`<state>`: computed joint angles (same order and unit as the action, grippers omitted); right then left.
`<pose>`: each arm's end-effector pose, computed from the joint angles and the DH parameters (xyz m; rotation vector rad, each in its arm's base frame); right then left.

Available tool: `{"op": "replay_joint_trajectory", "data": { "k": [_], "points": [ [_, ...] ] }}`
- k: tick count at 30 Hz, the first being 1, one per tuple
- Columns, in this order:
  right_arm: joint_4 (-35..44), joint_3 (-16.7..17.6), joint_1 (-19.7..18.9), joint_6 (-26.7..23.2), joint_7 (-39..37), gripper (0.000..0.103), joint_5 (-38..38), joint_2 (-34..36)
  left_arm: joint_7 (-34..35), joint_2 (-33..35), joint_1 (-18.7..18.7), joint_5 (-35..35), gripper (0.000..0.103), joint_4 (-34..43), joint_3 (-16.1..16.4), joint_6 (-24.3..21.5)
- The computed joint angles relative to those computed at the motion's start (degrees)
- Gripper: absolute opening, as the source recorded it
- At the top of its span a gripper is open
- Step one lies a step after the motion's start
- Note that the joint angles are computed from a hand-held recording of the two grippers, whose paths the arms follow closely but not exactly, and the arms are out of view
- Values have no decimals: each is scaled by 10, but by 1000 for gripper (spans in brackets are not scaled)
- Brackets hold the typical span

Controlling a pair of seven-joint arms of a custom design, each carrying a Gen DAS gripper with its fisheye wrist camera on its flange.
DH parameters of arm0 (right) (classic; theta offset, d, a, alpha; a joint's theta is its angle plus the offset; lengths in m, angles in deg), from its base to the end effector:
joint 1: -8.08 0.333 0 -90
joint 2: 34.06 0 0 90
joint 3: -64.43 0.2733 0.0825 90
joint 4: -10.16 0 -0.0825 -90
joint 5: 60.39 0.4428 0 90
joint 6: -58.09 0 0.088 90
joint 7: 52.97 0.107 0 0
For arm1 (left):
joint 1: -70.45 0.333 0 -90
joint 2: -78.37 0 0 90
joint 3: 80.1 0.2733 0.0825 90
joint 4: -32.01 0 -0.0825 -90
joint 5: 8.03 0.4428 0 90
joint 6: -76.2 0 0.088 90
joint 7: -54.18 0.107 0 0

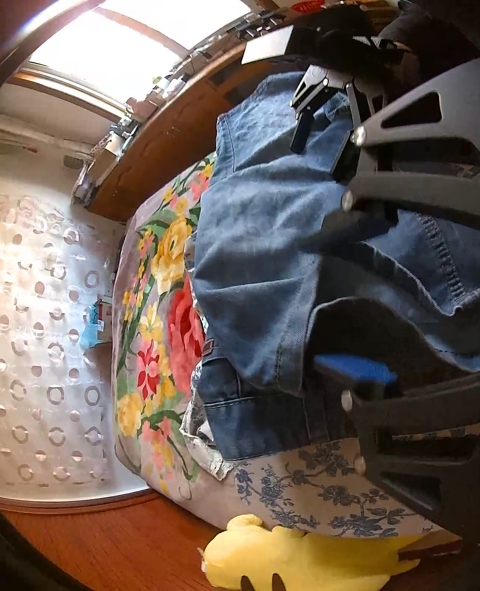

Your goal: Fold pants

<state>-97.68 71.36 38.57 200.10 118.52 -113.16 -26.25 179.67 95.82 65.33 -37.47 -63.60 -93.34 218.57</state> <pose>0.5392 0.4134 0.4179 -1.5936 1.8667 -0.7407 0.6964 -0.2142 0.4259 -1.3545 2.5108 -1.0055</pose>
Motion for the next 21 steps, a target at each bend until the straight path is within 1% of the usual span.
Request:
{"op": "replay_joint_trajectory", "data": {
  "k": [1,2,3,4,5,7,8,11,12,14,15,16,18,20,21],
  "points": [
    [0,0,0,0,0,81,0,0,-2,1,-3,7,31,-1,1,9],
    [-4,0,0,1,2,81,-1,-3,3,1,-3,5,15,-2,0,18],
    [-6,0,0,3,3,81,-1,-4,7,0,-4,10,7,-4,0,25],
    [-8,-1,-1,5,4,81,-2,-5,6,-2,-7,19,6,-7,3,34],
    [-10,-1,-2,8,6,81,-3,-7,7,-6,-8,21,5,-12,3,49],
    [-15,-1,-5,13,9,81,-5,-9,18,-11,-1,11,5,-14,1,56],
    [-17,-1,-5,14,10,81,-5,-10,20,-15,0,9,5,-17,2,66],
    [-17,0,-7,13,10,81,-6,-10,20,-11,3,14,5,-4,7,78],
    [-14,0,-6,12,10,81,-6,-8,13,-6,2,25,5,4,11,79],
    [-16,0,-7,13,10,81,-6,-9,15,8,7,33,5,24,12,55],
    [-12,1,-6,10,9,81,-5,-6,11,9,5,43,7,25,14,54],
    [-13,0,-6,10,9,81,-6,-6,0,11,0,63,11,24,20,56],
    [-11,1,-6,7,7,81,-5,-5,-9,13,0,78,16,23,22,54],
    [-11,0,-5,6,5,81,-4,-5,-25,9,0,91,27,15,26,58],
    [-11,0,-6,6,5,81,-5,-5,-28,6,2,93,30,10,27,61]
  ]
}}
